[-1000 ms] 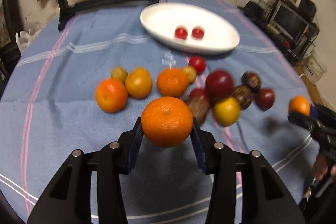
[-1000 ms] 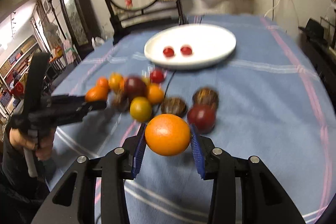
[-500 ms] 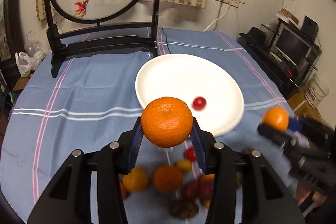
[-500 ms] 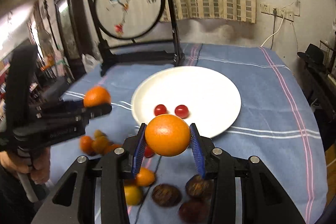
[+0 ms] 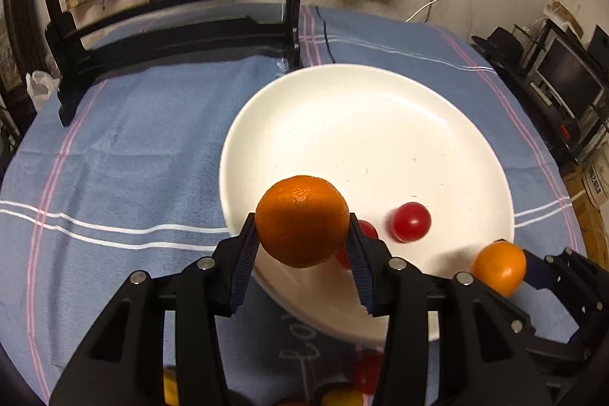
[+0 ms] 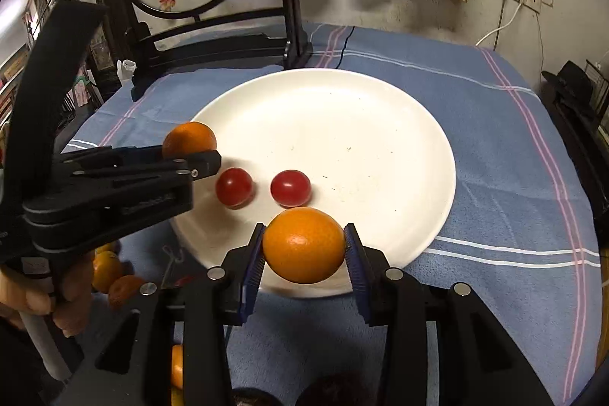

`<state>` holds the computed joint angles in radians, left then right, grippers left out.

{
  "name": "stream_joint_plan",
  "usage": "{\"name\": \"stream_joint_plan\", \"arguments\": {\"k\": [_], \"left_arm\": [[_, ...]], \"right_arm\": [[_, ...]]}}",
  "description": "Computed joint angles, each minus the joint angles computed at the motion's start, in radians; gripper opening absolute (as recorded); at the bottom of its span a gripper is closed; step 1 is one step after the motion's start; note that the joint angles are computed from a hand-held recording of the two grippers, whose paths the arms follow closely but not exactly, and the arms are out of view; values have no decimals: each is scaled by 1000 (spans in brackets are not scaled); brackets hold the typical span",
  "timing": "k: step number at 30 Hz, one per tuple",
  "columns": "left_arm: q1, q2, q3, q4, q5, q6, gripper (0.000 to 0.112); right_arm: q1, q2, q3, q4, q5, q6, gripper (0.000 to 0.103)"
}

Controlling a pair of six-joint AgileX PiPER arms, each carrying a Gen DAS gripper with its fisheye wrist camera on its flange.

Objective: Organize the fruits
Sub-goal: 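Lower both tangerines onto the white plate and open both tools, then grasp a dark red plum with the right tool while the left tool grasps a tangerine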

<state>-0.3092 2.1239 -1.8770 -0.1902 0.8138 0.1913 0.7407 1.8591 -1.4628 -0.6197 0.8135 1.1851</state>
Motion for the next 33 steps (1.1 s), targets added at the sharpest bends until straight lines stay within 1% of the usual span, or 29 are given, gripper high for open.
{"name": "stream_joint_plan", "arguments": {"k": [2,3,4,5,6,8,10,11,13,16,17,19,21,25,28,31,33], "left_arm": [[4,-19,37,-36,-39,22,69],[-1,-45,72,-19,-64,13,77],[-9,-68,102,20,-88,-19,88],[-9,-94,137,21,-115,-16,89],[-3,-121,175,-6,-138,19,89],[9,-175,241,-46,-161,82,89],[20,-226,306,-68,-189,115,89],[32,-259,349,-102,-203,150,89],[62,-317,423,-175,-210,214,91],[104,-400,540,-281,-227,301,95],[115,-418,569,-296,-231,314,95],[134,-446,610,-318,-229,341,95],[169,-482,667,-363,-227,411,95],[232,-544,778,-429,-259,534,95],[287,-564,832,-480,-269,605,95],[355,-561,863,-543,-244,672,95],[400,-547,869,-584,-206,708,95]], "right_arm": [[-7,4,2,15,-11,-13,44],[-5,0,10,9,-13,0,48],[-5,-5,17,3,-15,11,52],[-2,-17,32,-8,-19,27,52],[5,-32,48,-17,-23,43,52],[15,-55,70,-30,-22,62,52],[36,-85,101,-50,-18,95,56],[47,-100,117,-57,-14,112,57],[78,-139,163,-75,-6,160,60],[139,-191,223,-94,23,221,61],[156,-205,238,-100,33,236,61],[218,-238,278,-127,71,298,62],[285,-265,318,-141,114,363,62],[390,-256,340,-132,193,419,62],[421,-237,351,-111,200,447,62],[419,-216,362,-90,185,479,62],[405,-202,357,-83,184,488,62]]}}
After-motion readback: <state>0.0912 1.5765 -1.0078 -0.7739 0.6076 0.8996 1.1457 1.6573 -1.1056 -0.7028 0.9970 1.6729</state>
